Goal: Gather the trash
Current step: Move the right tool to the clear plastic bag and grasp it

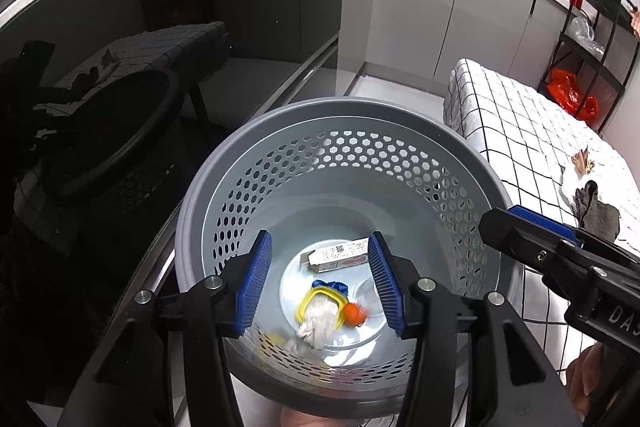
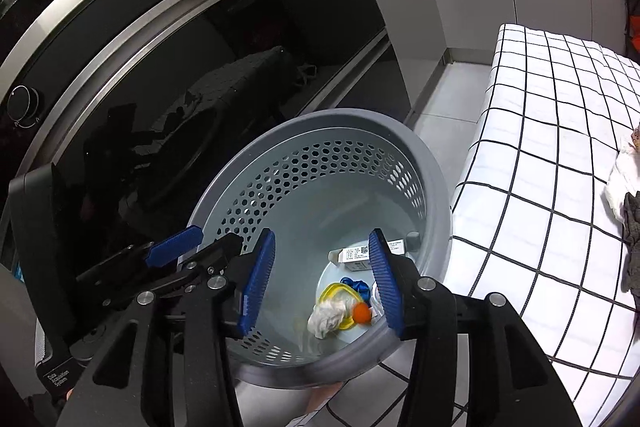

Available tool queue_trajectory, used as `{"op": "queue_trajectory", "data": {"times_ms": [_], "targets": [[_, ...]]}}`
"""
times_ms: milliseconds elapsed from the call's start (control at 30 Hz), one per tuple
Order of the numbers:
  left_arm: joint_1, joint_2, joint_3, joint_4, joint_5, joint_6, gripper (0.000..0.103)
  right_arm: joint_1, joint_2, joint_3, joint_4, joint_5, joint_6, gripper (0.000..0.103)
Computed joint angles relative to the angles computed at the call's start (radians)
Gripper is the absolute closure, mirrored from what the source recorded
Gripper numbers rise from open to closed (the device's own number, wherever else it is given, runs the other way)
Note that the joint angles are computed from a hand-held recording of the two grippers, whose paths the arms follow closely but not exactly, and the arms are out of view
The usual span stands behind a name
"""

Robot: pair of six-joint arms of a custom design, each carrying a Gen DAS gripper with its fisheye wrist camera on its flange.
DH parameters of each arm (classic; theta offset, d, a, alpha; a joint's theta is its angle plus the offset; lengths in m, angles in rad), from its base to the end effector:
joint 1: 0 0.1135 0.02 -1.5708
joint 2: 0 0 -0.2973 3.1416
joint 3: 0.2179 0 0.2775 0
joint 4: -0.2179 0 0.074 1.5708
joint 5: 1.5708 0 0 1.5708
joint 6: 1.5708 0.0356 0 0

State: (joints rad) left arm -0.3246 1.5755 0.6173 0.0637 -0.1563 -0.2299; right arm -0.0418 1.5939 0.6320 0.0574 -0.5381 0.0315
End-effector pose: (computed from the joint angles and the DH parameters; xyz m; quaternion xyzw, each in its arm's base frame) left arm 0.2810 -0.0887 0.1385 0.0187 0.9407 -0.0197 0.3383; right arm 0.2962 0.0059 0.1406 -0.0535 0.9136 0.2496 0.3165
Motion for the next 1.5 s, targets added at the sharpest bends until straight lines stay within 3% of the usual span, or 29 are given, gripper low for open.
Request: {"op": "queue_trajectory", "data": {"times_ms": [367, 467, 667, 1067, 1300, 1500], "targets": [[-0.014, -0.036, 0.000, -0.034, -0.017, -0.006, 0.047, -0.021, -0.008, -0.003, 0.002, -0.012, -0.001, 0.056], [-0.041, -0.044, 0.001, -0.047, -0.022, -0.015, 0.045, -0.038, -0.030, -0.021, 0.017, -0.003, 0.007, 0.051], [-0.123, -0.048, 0.010, -0.069, -0.037, -0.041, 0.043, -0.117, -0.084, -0.044, -0.010, -0.018, -0.028, 0.051], [-0.365, 0.016, 0.122, -0.088, -0.093, -0.112, 0.037, -0.462, -0.180, -0.029, -0.114, -0.075, -0.173, 0.047], [-0.517, 0.127, 0.242, -0.078, -0.130, -0.148, 0.030, -0.694, -0.112, 0.043, -0.153, -0.085, -0.259, 0.047], [-0.592, 0.233, 0.366, -0.109, -0.151, -0.182, 0.030, -0.822, 0.047, 0.157, -0.156, -0.065, -0.295, 0.047]]}}
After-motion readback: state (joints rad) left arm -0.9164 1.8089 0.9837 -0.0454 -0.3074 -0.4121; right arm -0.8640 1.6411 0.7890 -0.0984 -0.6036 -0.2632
